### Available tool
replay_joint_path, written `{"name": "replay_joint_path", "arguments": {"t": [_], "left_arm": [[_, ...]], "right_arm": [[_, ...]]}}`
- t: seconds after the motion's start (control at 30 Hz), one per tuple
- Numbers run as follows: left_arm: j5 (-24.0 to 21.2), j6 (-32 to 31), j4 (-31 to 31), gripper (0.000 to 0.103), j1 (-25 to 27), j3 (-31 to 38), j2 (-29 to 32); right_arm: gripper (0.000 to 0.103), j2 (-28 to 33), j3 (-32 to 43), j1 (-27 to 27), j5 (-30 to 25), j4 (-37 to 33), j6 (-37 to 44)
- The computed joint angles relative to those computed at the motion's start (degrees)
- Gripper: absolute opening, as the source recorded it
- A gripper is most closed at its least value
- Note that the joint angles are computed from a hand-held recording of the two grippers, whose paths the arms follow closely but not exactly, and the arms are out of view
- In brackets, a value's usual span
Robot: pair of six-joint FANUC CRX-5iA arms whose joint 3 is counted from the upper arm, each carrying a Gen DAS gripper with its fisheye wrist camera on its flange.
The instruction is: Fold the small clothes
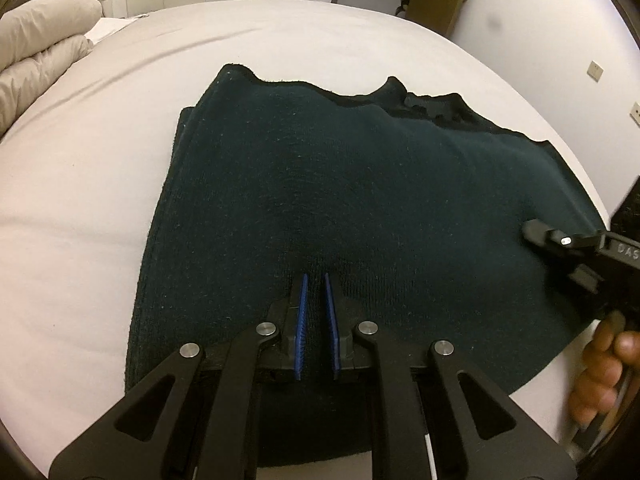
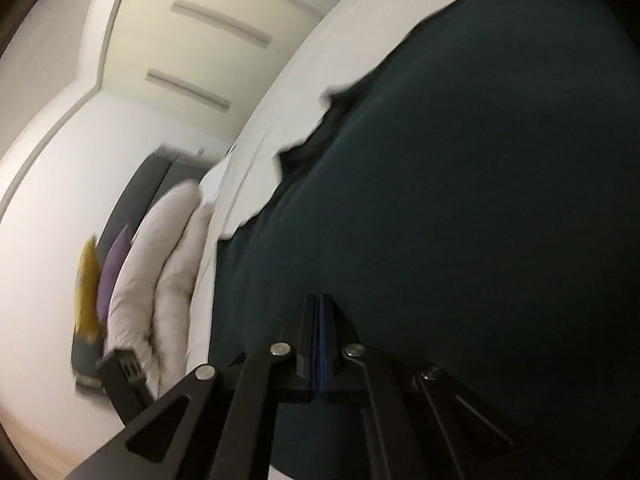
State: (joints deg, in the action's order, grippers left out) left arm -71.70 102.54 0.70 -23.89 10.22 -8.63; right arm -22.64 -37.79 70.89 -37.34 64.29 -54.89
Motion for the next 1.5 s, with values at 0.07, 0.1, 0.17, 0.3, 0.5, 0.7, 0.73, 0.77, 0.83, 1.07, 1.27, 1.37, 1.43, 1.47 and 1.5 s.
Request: {"name": "replay_joint_path", "arguments": {"t": [0.07,0.1,0.17,0.3,0.5,0.7,0.73,0.77,0.83,1.07,1.27,1.37,1.43,1.47,1.5], "left_arm": [[0.6,-0.5,1.1,0.011,0.8,-0.9,-0.5],[0.8,-0.7,1.6,0.011,1.1,-1.4,-0.7],[1.0,-1.1,1.7,0.011,1.5,-2.1,-1.4],[1.4,-1.1,1.6,0.011,1.5,-2.6,-1.6],[1.8,-1.1,1.7,0.011,1.5,-2.8,-1.6],[3.0,-1.8,4.3,0.011,3.1,-4.6,-2.9],[3.2,-1.8,4.8,0.011,3.2,-4.7,-2.9],[3.4,-1.8,5.4,0.011,3.6,-5.1,-3.2],[3.0,-2.0,8.2,0.011,5.3,-6.5,-4.8],[1.4,0.9,16.7,0.012,12.8,-16.0,-15.9],[-0.6,0.7,31.3,0.038,23.7,-28.8,-26.9],[1.5,0.0,38.2,0.078,26.8,-34.0,-31.3],[1.3,2.9,38.6,0.083,27.4,-33.8,-31.8],[1.1,3.1,40.3,0.085,28.3,-34.6,-32.1],[1.1,3.3,42.3,0.085,29.1,-35.7,-32.4]], "right_arm": [[0.000,-3.1,-2.3,1.4,-4.0,0.8,-2.2],[0.000,-5.1,-3.4,2.9,-7.7,0.5,-2.9],[0.000,-8.7,-4.8,5.9,-15.3,-0.1,-3.9],[0.000,-14.7,-7.8,16.8,-34.6,-1.4,-11.3],[0.028,-14.2,-3.3,31.6,-58.9,-7.1,-15.6],[0.048,-10.5,-0.8,40.3,-66.9,-6.3,-20.6],[0.049,-9.1,0.2,40.5,-66.1,-6.2,-20.3],[0.050,-8.0,1.1,41.2,-65.8,-6.3,-19.5],[0.052,-5.7,2.8,42.3,-65.5,-6.4,-18.4],[0.058,0.0,6.6,46.7,-65.1,-8.6,-18.3],[0.058,2.3,7.6,48.5,-64.1,-7.9,-19.6],[0.062,3.4,8.0,48.6,-62.7,-7.0,-19.2],[0.065,3.9,7.9,49.1,-61.7,-6.0,-19.6],[0.065,4.2,7.9,49.2,-61.2,-5.6,-19.5],[0.065,4.3,7.8,49.0,-60.5,-5.1,-19.3]]}}
